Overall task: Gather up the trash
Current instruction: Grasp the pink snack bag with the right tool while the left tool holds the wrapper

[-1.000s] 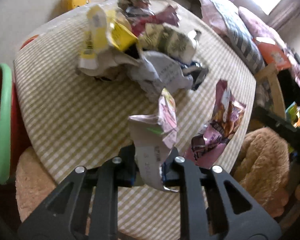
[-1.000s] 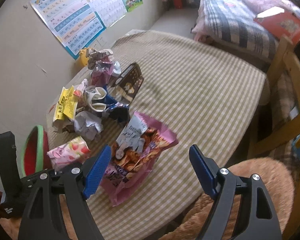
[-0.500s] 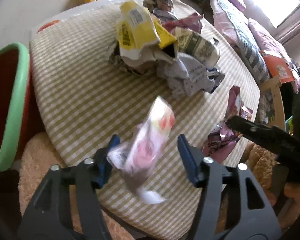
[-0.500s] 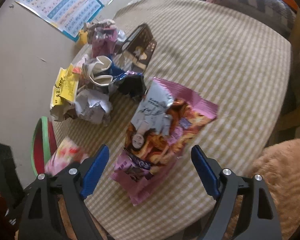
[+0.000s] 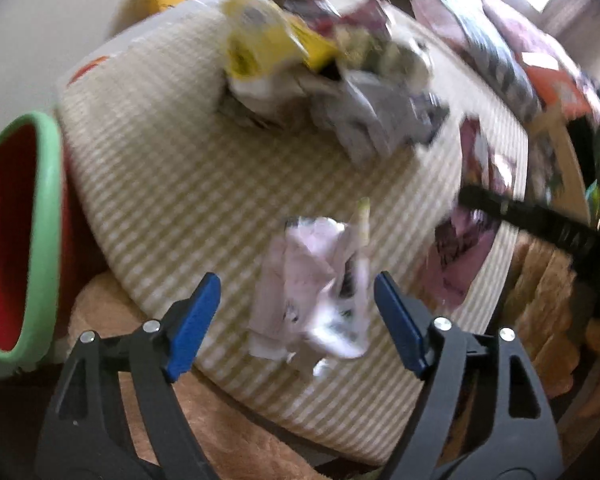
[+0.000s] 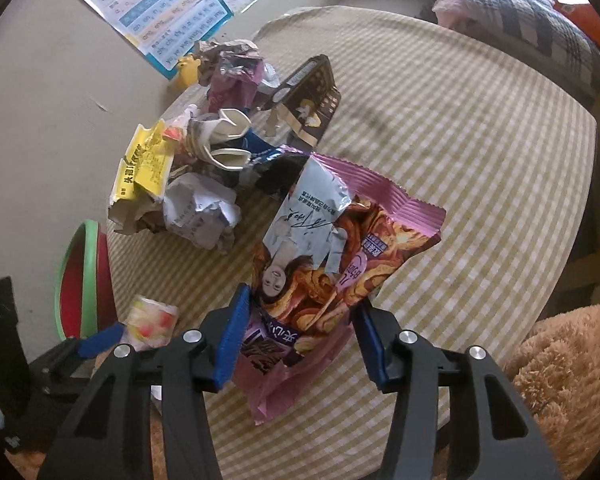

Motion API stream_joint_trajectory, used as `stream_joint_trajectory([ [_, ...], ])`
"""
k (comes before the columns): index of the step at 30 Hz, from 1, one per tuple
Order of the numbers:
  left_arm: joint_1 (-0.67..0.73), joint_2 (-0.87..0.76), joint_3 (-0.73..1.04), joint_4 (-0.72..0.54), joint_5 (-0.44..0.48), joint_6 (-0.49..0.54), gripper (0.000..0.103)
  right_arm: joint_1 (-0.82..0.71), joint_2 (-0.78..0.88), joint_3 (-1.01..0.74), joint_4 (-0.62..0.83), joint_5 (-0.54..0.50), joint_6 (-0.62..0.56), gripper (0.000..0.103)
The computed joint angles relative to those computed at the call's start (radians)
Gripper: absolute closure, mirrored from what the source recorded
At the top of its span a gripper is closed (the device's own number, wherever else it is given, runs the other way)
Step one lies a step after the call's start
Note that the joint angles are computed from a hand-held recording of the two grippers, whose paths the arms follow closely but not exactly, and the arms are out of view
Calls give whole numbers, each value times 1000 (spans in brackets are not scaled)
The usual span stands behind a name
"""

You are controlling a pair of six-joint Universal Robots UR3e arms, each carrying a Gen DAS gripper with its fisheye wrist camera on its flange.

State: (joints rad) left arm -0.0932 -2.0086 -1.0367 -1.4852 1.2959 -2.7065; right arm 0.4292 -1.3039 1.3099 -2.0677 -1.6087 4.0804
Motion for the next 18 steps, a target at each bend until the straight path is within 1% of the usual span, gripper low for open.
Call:
stream_joint_trajectory([
  [3, -24, -7, -11, -2, 24, 11, 27, -12, -9, 11, -6, 10, 3, 54],
  [8, -31, -14, -10, 8, 19, -8, 27, -9, -14, 13, -3, 6, 3, 54],
  [11, -21, -20, 2, -11, 0, -21, 45, -5, 15, -35, 18, -2, -2, 54],
  [18, 30, 38, -42, 24, -68, -36, 47, 30, 42, -117, 65, -65, 4, 55],
])
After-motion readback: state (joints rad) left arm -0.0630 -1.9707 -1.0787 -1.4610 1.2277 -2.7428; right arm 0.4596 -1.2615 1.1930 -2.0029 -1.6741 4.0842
